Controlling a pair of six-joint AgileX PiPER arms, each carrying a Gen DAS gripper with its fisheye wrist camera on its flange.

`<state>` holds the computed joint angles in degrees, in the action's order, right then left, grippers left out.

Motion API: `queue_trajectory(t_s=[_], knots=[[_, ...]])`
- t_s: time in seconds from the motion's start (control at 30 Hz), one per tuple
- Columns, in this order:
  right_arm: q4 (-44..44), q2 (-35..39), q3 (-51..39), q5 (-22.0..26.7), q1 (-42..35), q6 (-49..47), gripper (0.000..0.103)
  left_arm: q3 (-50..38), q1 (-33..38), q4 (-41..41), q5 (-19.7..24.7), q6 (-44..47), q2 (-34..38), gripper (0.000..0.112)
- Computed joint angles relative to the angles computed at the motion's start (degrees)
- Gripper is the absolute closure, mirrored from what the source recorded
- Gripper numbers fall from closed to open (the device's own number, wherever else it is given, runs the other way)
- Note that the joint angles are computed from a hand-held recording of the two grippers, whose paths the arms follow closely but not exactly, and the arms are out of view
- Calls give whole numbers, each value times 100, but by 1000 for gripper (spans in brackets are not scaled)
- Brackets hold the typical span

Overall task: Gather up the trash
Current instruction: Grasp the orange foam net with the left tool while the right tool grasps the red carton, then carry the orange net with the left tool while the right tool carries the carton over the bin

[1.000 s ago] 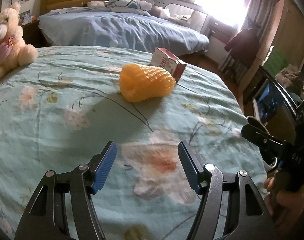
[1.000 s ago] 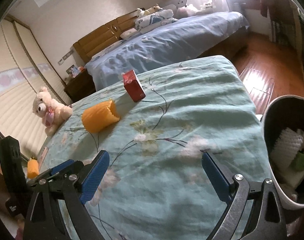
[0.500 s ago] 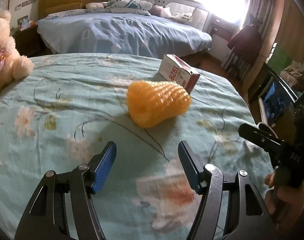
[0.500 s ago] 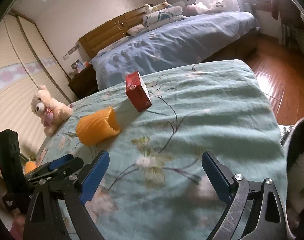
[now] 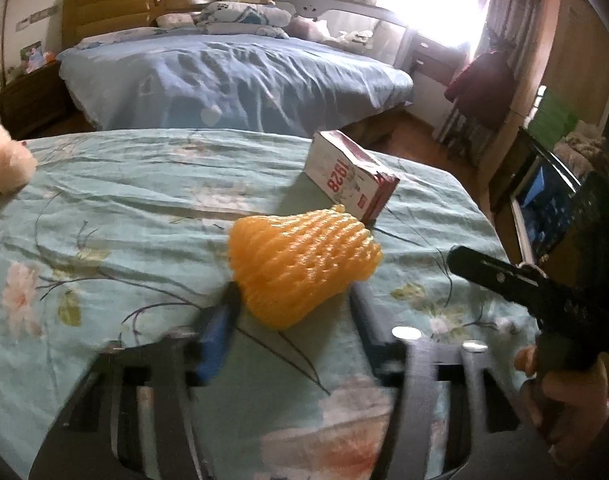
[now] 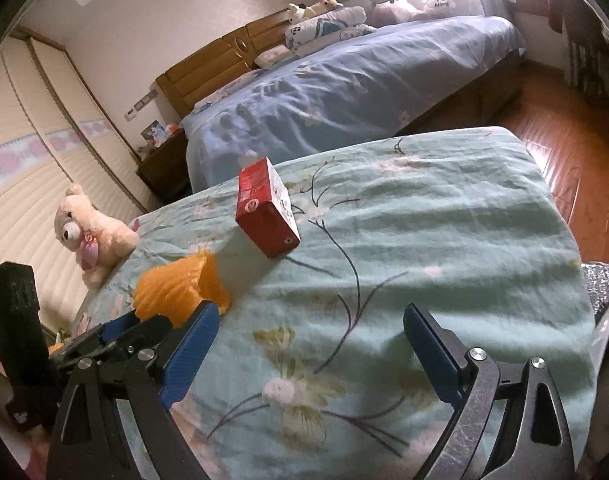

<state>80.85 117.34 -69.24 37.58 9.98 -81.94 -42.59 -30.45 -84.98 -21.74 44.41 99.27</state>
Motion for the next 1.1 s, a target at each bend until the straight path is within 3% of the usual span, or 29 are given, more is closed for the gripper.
queue_trajectory(t_s=[0.03, 0.13, 0.33, 0.47, 0.7, 0.77, 0.8, 0.9, 1.1], knots=[[-27, 33, -58, 5, 23, 51, 9, -30, 39, -41, 71, 87, 31, 83], [-82, 103, -201, -35, 122, 136, 9, -5, 1, 30, 23, 0, 61, 92], [-194, 286, -615, -243, 469, 300, 9, 470, -128, 388, -418, -1005, -306, 95], [-323, 468, -961, -636, 788, 452, 13, 595, -52, 638, -401, -1514, -236, 95], [-1051, 747, -1556, -1097, 1155, 1146, 39, 617, -47, 802, -436, -1779, -188, 95], [-1483, 861, -1765, -1116, 1202, 1619, 54, 607, -30, 878, -426, -1854, -146, 95], [-1621, 898, -1834, -1090, 1202, 1772, 68, 605, -25, 898, -424, -1877, -137, 95], [-1644, 854, -1761, -1008, 1156, 1784, 69, 612, -90, 841, -493, -1835, -144, 95], [-448, 286, -677, -815, 878, 522, 70, 704, -340, 604, -539, -1767, -343, 96]])
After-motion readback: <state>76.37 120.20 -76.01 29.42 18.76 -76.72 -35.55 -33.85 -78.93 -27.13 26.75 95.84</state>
